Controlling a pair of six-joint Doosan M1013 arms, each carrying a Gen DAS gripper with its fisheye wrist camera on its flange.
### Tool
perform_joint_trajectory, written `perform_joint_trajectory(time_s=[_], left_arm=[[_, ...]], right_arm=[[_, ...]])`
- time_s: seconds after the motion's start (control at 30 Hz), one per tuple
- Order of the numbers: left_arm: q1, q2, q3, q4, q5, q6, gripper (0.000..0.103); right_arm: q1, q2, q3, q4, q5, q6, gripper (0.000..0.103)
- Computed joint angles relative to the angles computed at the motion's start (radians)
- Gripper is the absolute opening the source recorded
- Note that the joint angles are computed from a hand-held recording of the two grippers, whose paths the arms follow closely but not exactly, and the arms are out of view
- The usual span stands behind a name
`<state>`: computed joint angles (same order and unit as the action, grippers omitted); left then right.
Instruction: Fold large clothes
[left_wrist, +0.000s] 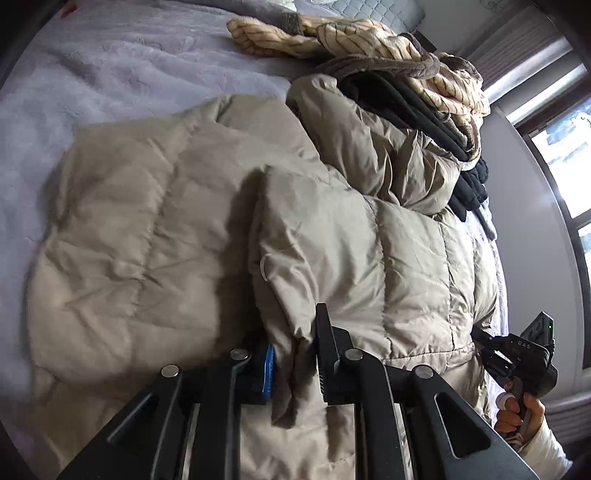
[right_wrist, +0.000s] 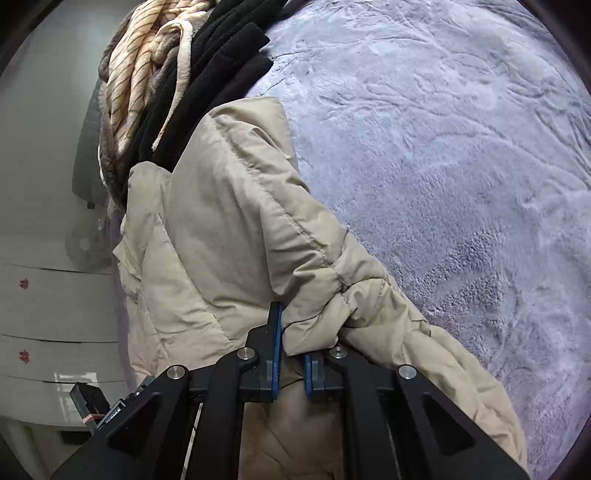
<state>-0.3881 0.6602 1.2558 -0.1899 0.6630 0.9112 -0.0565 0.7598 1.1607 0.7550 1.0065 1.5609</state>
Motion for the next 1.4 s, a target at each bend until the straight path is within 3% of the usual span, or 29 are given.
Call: perform_joint_trajectory(time_s=[0.13,0.23,0.33,0.37,0.47,0.53,0.57,0.77,0.8,0.83,0.97,1.13,1.3,1.4], left_arm=[[-0.01,-0.041,0.016,0.211,0.049,-0.162,0.019],[-0.008,-0.063,0.027,0.207,0.011,-0.155,0.019],[-0.012,-0.052,0.003,0.172,-0.006,-0.09,0.019],[-0.017,-0.034,-0.024,0.173,0.012,-0.073,0.019],[-0.033,0.026,-0.106,0.225,0.096,-0.096,0.019],[-0.034,0.058,-0.135,0.231,0.143,-0.107,0.019],[-0.033,0.061,-0.135,0.227,0.141,-0.109,0.019],[-0.034,0.07,-0.147,0.249,0.151,-0.123,0.019],[-0.035,0.073,-0.15,0.255,0.154,-0.125,0.019],[-0.036,0.079,-0.159,0.261,0.158,-0.13,0.019],[-0.035,0.098,-0.168,0.261,0.136,-0.123,0.019],[-0.049,0.103,-0.153,0.311,0.109,-0.148,0.019],[-0.054,0.105,-0.154,0.341,0.116,-0.14,0.019],[-0.052,0.101,-0.145,0.336,0.103,-0.142,0.019]], right_arm=[[-0.01,-0.018,0.014,-0.035,0.002,-0.026,0.01],[-0.004,-0.034,0.006,-0.088,0.036,-0.027,0.013],[0.021,-0.053,-0.015,-0.175,0.084,-0.109,0.046],[0.025,-0.065,-0.01,-0.178,0.075,-0.151,0.057],[0.02,-0.127,0.038,-0.133,-0.055,-0.312,0.058],[0.009,-0.123,0.023,-0.134,-0.126,-0.271,0.063],[0.0,-0.105,0.0,-0.123,-0.122,-0.228,0.064],[-0.067,0.096,-0.169,0.18,0.08,0.055,0.061],[-0.069,0.117,-0.183,0.228,0.106,0.061,0.036],[-0.064,0.124,-0.195,0.224,0.114,0.053,0.024],[-0.025,0.135,-0.259,-0.043,0.116,0.025,0.021],[-0.009,0.132,-0.239,-0.141,0.062,-0.004,0.02],[0.024,0.078,-0.201,-0.31,-0.001,0.025,0.028],[0.045,0.01,-0.137,-0.43,-0.086,0.015,0.028]])
